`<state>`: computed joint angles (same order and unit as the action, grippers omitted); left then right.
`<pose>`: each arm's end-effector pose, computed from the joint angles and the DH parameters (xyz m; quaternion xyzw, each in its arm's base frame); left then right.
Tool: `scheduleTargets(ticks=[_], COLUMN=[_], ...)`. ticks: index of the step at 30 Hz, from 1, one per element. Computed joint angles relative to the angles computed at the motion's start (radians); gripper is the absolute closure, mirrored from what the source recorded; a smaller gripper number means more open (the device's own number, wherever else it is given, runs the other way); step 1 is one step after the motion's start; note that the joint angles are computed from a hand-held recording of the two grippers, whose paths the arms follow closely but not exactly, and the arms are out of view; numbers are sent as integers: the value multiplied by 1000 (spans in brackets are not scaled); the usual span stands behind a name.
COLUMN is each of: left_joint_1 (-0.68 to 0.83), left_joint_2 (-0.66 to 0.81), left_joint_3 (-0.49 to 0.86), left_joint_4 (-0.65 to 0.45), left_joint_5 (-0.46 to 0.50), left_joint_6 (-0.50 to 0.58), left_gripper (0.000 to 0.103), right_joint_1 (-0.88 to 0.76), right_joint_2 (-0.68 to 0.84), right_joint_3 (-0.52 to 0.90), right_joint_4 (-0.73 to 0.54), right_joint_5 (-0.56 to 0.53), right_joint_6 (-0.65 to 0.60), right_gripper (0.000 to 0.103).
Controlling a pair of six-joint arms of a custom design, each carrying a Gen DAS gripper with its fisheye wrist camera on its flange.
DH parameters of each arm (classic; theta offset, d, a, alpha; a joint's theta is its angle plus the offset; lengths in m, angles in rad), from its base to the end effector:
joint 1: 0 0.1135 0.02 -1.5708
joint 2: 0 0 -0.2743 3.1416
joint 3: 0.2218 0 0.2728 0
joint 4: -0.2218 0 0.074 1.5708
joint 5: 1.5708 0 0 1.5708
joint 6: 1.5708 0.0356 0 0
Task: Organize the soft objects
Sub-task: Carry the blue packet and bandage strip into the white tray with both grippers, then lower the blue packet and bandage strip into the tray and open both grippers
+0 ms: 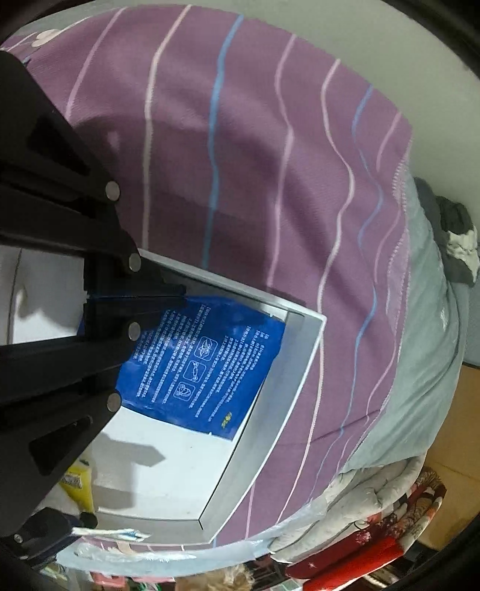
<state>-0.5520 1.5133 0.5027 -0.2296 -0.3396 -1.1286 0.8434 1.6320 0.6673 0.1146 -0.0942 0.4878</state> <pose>0.2032 -0.1112 0.0921 -0.3031 0.9242 -0.0096 0.2324 0.2036 0.2337 0.1205 -0.1817 0.9171 0.2522 0.2498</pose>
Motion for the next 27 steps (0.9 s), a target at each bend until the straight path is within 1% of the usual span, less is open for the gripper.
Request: scheduleTargets(ticks=[1,2,3,4,6,7,8,10,11,12,13,14,15,16,17,18,20,21,23,25,27], left_joint_1=[7,14,8,-2,-64,-87,-129,-170,-186,-183,-171,-158,-134,-110,-99,-76,-40,-23,-27,-22,-22], left_joint_2=[-14,-32,-47,-63,-122,-151,-187,-214,-231,-239,-243,-224,-183,-134,-90,-35,42,65,54,51,49], left_joint_3=[-6,-9,-8,-4,5,1,5,20,20,10,-4,-6,-4,5,12,14,24,15,-7,-13,-15], left_joint_4=[2,-3,-12,-25,-82,-88,-116,-156,-157,-118,-69,-35,4,38,71,119,161,192,210,195,177], left_joint_5=[18,34,36,30,-44,-77,-132,-193,-208,-187,-129,-87,-13,45,81,136,208,225,205,182,167], left_joint_6=[3,18,36,55,59,63,54,47,56,88,123,139,158,177,184,196,197,181,142,110,100], left_gripper=[98,95,88,84,58,55,49,47,47,47,49,66,86,93,98,99,102,102,102,102,102], right_joint_1=[-2,-5,-7,-10,-16,-18,-24,-33,-36,-41,-47,-53,-57,-61,-66,-72,-81,-83,-81,-80,-80], right_joint_2=[1,-1,-2,-4,-17,-21,-29,-46,-55,-66,-76,-86,-93,-99,-106,-111,-125,-132,-136,-137,-131], right_joint_3=[0,-1,-2,-4,-16,-16,-21,-32,-39,-46,-52,-57,-59,-63,-67,-69,-76,-81,-82,-83,-88], right_joint_4=[1,0,0,1,4,3,5,8,10,11,11,11,9,10,10,8,7,5,0,-2,8], right_joint_5=[-1,-3,-4,-4,-8,-8,-13,-18,-20,-24,-29,-32,-34,-37,-41,-45,-52,-52,-48,-47,-51], right_joint_6=[-1,-3,-5,-7,-7,-3,-2,2,4,6,6,7,9,11,13,14,17,15,13,8,14], right_gripper=[87,87,87,87,87,87,87,87,87,87,87,87,87,87,87,87,87,87,87,87,87])
